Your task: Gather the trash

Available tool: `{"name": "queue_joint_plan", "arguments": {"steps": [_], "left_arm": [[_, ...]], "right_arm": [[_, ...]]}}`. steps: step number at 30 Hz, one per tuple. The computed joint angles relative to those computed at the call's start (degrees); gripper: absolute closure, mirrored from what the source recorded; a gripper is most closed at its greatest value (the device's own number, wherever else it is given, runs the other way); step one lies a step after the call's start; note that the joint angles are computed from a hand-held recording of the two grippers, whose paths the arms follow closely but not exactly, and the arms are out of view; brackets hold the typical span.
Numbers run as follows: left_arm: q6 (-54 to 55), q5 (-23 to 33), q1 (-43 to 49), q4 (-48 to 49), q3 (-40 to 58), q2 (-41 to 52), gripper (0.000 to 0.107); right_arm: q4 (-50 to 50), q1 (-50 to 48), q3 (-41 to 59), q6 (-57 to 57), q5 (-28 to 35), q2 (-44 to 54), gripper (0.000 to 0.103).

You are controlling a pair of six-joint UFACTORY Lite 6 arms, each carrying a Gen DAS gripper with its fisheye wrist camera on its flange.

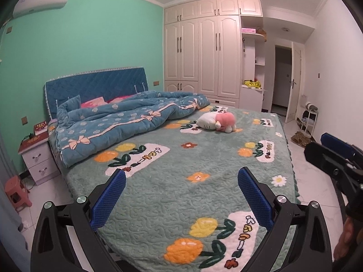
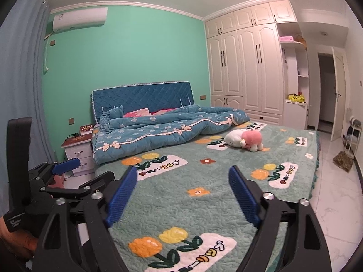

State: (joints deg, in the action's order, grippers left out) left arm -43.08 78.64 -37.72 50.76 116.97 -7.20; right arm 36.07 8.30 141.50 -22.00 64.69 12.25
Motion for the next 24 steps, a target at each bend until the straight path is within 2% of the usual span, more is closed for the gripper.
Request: {"name": "queue_joint_plan", "arguments": {"steps": [24], "left_arm": [[-0.05, -0.30, -0.36, 0.77, 0.43, 0.31, 0.010]], "right_arm": [[0.76, -1.19, -2.46, 0.56, 0.07, -1.43, 0.016]]}}
